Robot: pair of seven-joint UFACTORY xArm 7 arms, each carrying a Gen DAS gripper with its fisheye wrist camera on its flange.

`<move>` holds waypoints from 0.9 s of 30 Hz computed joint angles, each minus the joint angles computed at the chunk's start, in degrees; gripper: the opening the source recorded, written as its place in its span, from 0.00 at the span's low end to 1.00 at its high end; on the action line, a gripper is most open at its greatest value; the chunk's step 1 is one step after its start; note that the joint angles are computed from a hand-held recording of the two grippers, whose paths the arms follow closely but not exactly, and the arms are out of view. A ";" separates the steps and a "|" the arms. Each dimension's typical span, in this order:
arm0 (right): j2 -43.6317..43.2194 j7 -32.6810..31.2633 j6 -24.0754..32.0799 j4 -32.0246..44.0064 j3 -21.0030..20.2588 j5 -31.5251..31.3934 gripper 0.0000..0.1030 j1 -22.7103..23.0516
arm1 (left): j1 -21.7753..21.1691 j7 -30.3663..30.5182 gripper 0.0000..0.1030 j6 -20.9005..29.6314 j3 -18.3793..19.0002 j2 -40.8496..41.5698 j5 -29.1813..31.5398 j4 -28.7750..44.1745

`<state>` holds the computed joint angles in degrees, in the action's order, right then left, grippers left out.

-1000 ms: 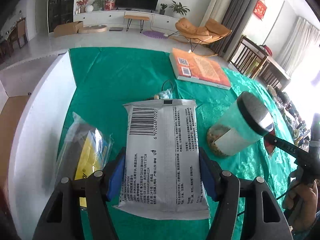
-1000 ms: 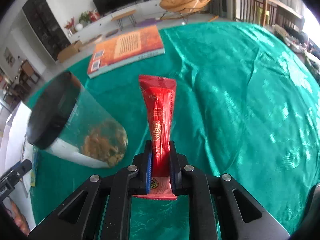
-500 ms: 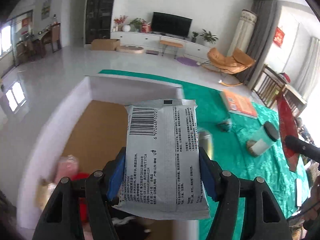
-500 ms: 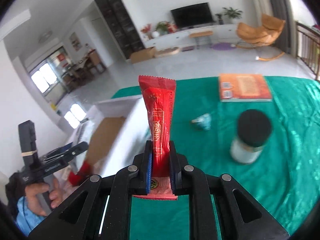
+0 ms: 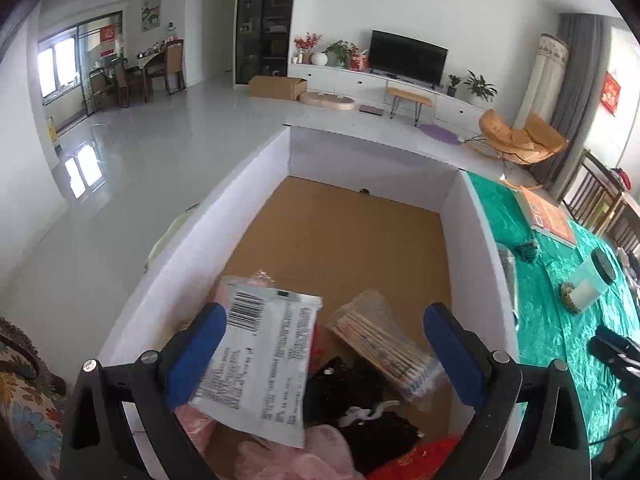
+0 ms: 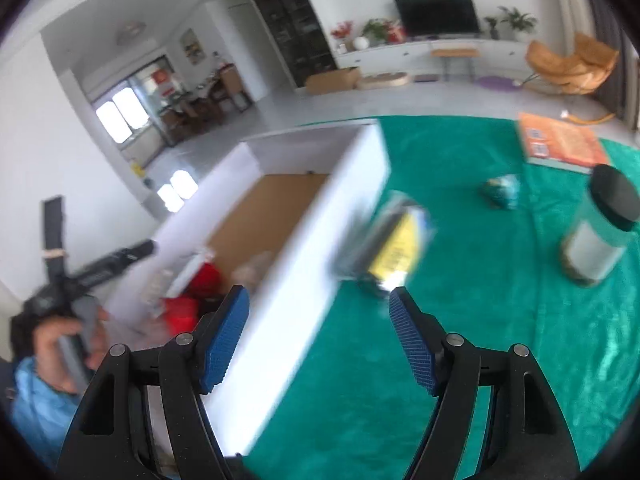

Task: Organize soft objects
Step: 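Drop white bag in box with left tool while right tool drops red packet, then grasp the yellow-and-blue wrapped roll with the left tool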

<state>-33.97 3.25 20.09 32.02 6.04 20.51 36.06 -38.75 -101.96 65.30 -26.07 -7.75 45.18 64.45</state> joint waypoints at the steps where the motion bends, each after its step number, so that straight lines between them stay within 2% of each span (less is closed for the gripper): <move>1: -1.66 2.78 -0.15 -3.31 3.34 -4.49 0.73 -5.87 | -0.13 0.87 0.96 -0.48 -0.29 1.81 0.93 1.90; 3: -3.50 7.40 -0.06 -8.77 6.91 -11.27 0.73 -14.35 | -1.52 2.70 0.96 -1.40 -0.38 6.49 3.46 6.35; 5: -5.04 11.58 -0.78 -14.00 8.05 -15.14 0.73 -19.80 | -3.97 5.79 0.96 -1.71 -0.06 12.23 6.16 12.26; 8: -11.81 15.80 -2.86 -22.21 5.25 -16.17 0.73 -22.08 | -8.73 12.92 0.96 1.32 0.63 21.63 9.76 23.57; 9: -12.66 17.09 -2.61 -22.77 1.58 -16.01 0.73 -20.93 | -10.95 16.15 0.96 3.73 1.00 25.60 11.12 28.86; 10: -13.42 16.15 -4.47 -23.24 -0.13 -13.80 0.73 -20.49 | -12.94 18.64 0.96 5.56 1.57 28.71 12.09 33.14; 11: -14.85 16.87 -6.18 -23.75 0.56 -13.98 0.73 -21.54 | -15.01 21.14 0.96 7.07 2.24 32.11 13.03 37.78; 13: -16.06 21.13 -5.14 -22.93 5.66 -18.05 0.73 -26.63 | -18.06 24.75 0.96 8.36 3.60 36.89 13.58 44.83; 15: -15.83 21.97 -4.03 -22.58 6.67 -17.90 0.73 -27.37 | -20.33 27.06 0.96 9.35 5.01 40.43 13.08 50.28; 16: -18.00 23.89 -1.71 -23.19 5.86 -19.29 0.73 -25.27 | -21.13 27.80 0.96 9.60 5.73 41.88 12.58 52.49; 18: -19.83 24.34 -0.05 -24.02 5.17 -20.49 0.73 -25.03 | -22.69 29.04 0.96 10.10 7.07 44.64 11.33 56.71; 21: -19.28 25.21 -1.08 -24.48 4.63 -21.51 0.73 -25.05 | -24.83 31.08 0.96 11.47 9.32 47.33 9.89 60.95; 27: -24.47 24.86 2.78 -26.18 2.37 -21.77 0.73 -23.52 | -26.96 33.25 0.96 11.60 13.61 49.34 6.76 63.36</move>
